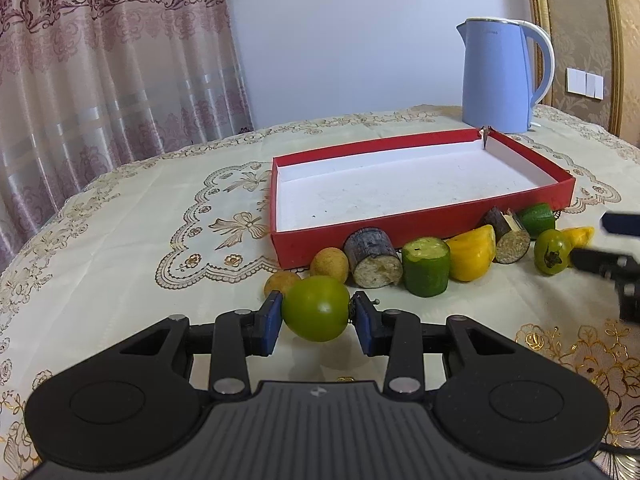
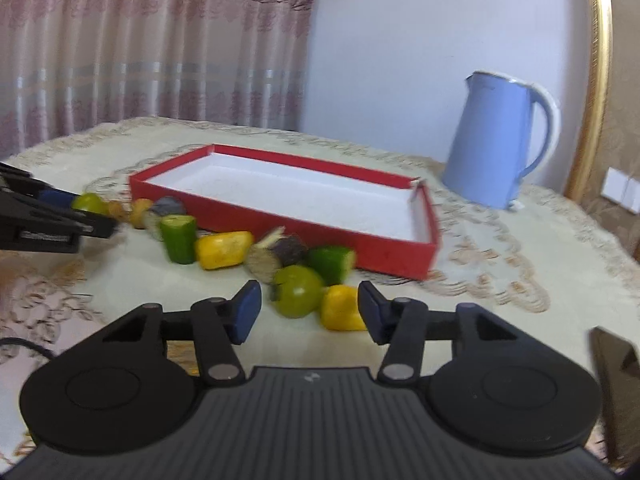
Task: Organize fruits
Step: 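Lift the green tomato with the left gripper while the right gripper grasps the yellow pepper piece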
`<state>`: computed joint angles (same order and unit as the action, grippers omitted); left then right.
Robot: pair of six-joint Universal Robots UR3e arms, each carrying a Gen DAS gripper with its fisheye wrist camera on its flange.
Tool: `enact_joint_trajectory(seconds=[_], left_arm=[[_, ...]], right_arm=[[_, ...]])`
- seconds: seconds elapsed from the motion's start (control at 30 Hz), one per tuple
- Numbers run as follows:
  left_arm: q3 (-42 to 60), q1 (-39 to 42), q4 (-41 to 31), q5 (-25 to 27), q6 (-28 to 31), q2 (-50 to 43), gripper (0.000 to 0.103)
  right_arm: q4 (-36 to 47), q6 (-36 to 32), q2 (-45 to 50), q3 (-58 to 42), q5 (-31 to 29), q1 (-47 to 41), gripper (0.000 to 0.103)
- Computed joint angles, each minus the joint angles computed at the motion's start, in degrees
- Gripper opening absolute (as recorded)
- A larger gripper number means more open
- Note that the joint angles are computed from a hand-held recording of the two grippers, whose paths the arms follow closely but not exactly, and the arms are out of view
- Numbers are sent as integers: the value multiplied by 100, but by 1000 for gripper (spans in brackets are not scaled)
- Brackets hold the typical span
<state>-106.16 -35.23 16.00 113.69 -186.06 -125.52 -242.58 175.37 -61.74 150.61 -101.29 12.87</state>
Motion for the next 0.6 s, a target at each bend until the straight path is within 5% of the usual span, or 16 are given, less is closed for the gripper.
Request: enact_joint_trajectory(seconds=[0.07, 0.33, 0.6], left_arm=[[13, 1, -2, 5, 4, -4, 37], [61, -47, -44, 21, 35, -31, 37], [104, -64, -78, 17, 22, -54, 37]], right_arm=[[229, -67, -158, 9, -158, -76, 50], [934, -279, -623, 188, 907, -942, 49], [995, -313, -681, 181, 1372, -1133, 50]])
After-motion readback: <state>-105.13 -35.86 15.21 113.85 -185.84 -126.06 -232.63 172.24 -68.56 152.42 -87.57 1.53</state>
